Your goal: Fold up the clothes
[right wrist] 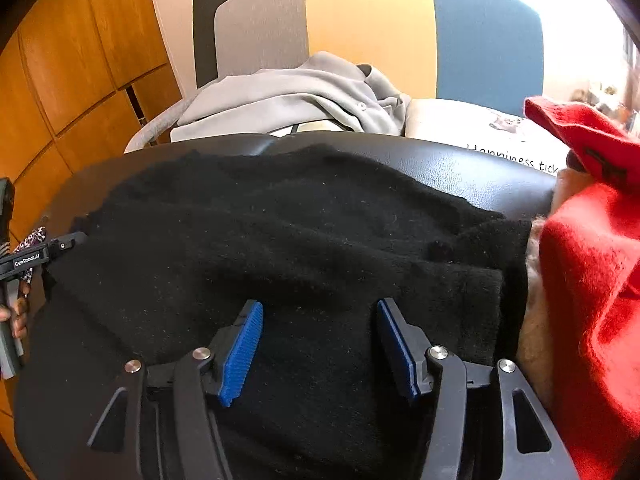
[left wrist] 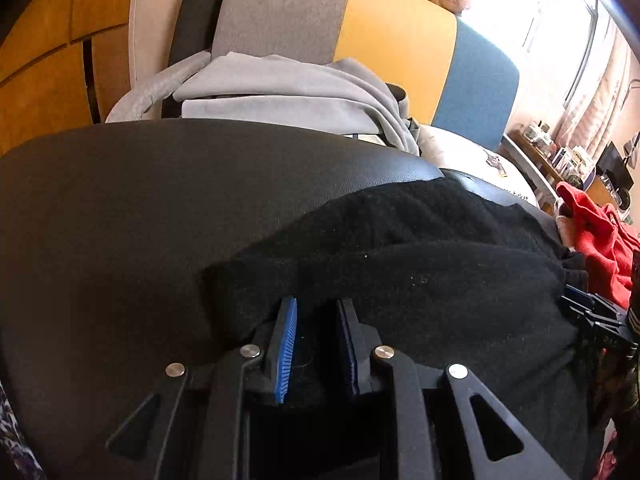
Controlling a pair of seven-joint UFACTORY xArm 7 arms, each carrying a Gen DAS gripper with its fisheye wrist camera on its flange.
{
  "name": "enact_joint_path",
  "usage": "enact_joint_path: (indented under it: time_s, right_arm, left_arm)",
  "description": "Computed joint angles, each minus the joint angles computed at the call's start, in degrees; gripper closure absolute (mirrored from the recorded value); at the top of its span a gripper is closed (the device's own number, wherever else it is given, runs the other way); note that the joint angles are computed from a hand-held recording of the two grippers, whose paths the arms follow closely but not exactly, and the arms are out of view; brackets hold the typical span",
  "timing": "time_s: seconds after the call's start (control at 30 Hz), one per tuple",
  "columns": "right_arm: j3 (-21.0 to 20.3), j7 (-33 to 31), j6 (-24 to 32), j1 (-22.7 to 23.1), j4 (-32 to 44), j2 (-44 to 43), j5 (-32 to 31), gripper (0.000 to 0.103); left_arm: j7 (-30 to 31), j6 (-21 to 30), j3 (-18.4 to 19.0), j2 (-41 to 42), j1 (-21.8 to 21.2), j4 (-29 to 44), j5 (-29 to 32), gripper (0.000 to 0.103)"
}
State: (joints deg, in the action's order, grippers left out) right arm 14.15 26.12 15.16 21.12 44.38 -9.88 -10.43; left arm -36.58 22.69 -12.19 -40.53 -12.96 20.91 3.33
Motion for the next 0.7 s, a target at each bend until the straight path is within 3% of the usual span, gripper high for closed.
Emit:
enact_joint_path:
  time_s: [0.1, 0.2, 0.33, 0.47, 0.53, 0.6, 0.7]
  right_arm:
    - [-2.5, -7.3, 4.2, 2.8, 3.0, 0.7, 7.1, 0.042]
    - [-6.4, -20.5, 4.0, 6.4, 5.4, 0.3, 20.7, 0.043]
    - [-8.4, -32.7, 6.0, 6.2, 15.1, 6.0, 31.2, 0.043]
    - [-7.1, -32.4, 13.4, 2.0, 27.9, 16.8, 26.0, 0.045]
    - [-6.0, -32.9, 19.2, 0.2, 35.0, 22.7, 25.2, 0.046]
    - [-5.5, -31.3, 23.9, 0.0, 40.7, 27.3, 21.9, 0.048]
    - [-4.8, -31.7, 25.1, -0.9, 41.6, 28.5, 20.0, 0.05]
  left_arm:
    - [2.5, 0.6, 1.4, -0.1, -1.3, 2.7, -0.1, 0.076]
    - [8.2, -2.3, 3.6, 0.0, -3.7, 4.5, -0.4, 0.065]
    - [16.6, -2.6, 7.4, 8.4, -7.1, 11.4, -3.8, 0.062]
    - [25.2, -2.0, 10.9, 19.0, -10.9, 19.5, -11.1, 0.062]
    - [28.7, -0.5, 10.9, 23.8, -11.3, 23.3, -13.9, 0.062]
    - [29.3, 2.4, 9.3, 28.6, -9.5, 27.5, -13.0, 0.062]
    - [31.8, 3.6, 7.5, 33.0, -8.1, 30.8, -14.4, 0.061]
